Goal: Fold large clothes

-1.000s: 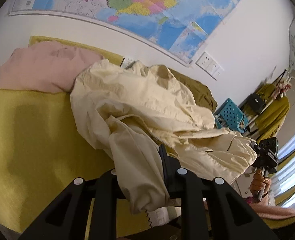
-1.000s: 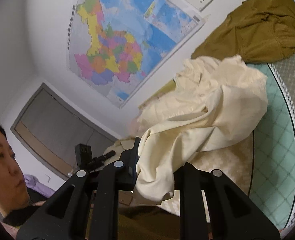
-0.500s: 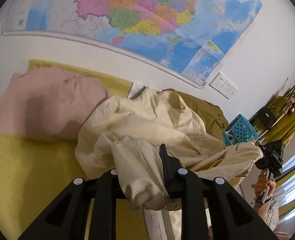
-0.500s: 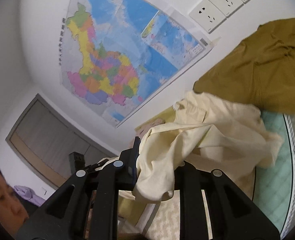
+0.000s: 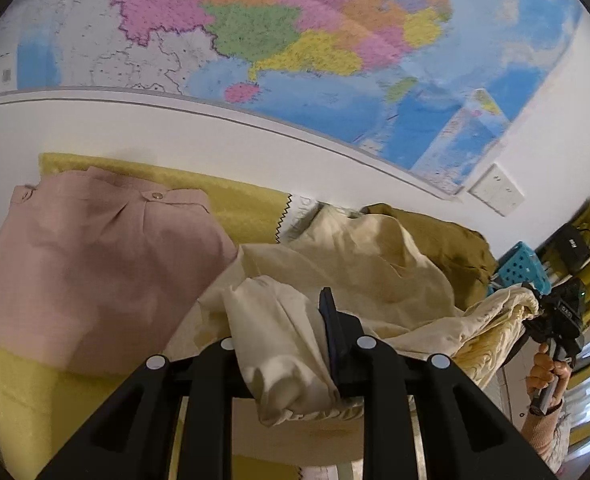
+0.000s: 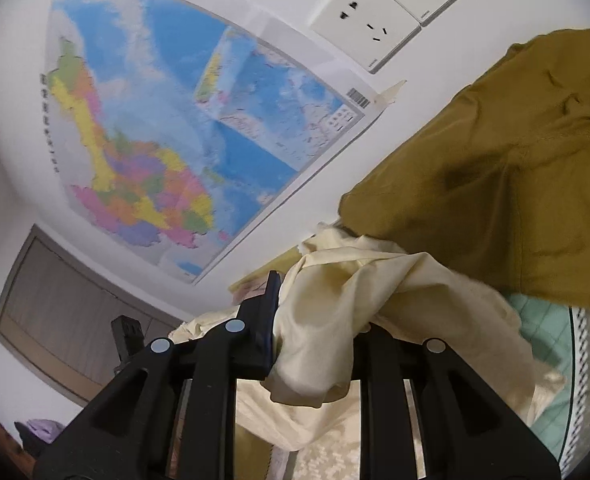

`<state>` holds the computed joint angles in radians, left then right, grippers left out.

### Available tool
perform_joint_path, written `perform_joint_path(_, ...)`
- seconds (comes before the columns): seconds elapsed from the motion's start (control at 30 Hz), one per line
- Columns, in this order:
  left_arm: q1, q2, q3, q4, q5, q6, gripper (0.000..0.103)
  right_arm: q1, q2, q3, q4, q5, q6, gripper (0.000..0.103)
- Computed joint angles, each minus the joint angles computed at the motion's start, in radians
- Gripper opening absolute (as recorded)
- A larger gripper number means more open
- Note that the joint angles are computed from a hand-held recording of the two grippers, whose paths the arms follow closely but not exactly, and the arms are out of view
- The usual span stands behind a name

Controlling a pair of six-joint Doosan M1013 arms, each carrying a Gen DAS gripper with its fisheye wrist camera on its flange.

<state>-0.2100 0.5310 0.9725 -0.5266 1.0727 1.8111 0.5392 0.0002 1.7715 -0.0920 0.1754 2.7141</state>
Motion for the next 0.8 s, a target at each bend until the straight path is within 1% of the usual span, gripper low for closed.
perform_joint_path(0.2,-0.024,0.108,-0.177,0.115,0.09,-0.111,0.02,-0.058,0.05,-0.044,0.265,0.044,-0.222,0.019)
perform_joint_path(0.4,-0.05,0.193,-0.301,0.235,0.148,-0.19,0.021,-0.095,0.099,-0.08,0.313,0.105,-0.232,0.021)
perform_joint_path(0.53,-0.055,0.242,-0.372,0.258,0.195,-0.225,0.022,-0.115,0.119,-0.085,0.405,0.113,-0.295,0.026)
perform_joint_path(0.6,-0.06,0.261,-0.396,0.276,0.206,-0.242,0.022,-0.123,0.124,-0.081,0.458,0.106,-0.331,0.028)
perform_joint_path(0.63,-0.063,0.265,-0.401,0.286,0.207,-0.245,0.022,-0.124,0.126,-0.082,0.461,0.111,-0.334,0.029)
perform_joint_path(0.7,-0.07,0.268,-0.399,0.312,0.197,-0.247,0.022,-0.124,0.126,-0.084,0.454,0.115,-0.336,0.034)
perform_joint_path(0.73,-0.072,0.263,-0.388,0.32,0.186,-0.245,0.022,-0.123,0.123,-0.082,0.46,0.112,-0.343,0.045)
perform_joint_path(0.77,-0.077,0.259,-0.378,0.331,0.174,-0.24,0.022,-0.12,0.117,-0.075,0.476,0.094,-0.355,0.063)
perform_joint_path(0.8,-0.08,0.258,-0.376,0.339,0.169,-0.242,0.022,-0.115,0.113,-0.075,0.444,0.085,-0.332,0.069)
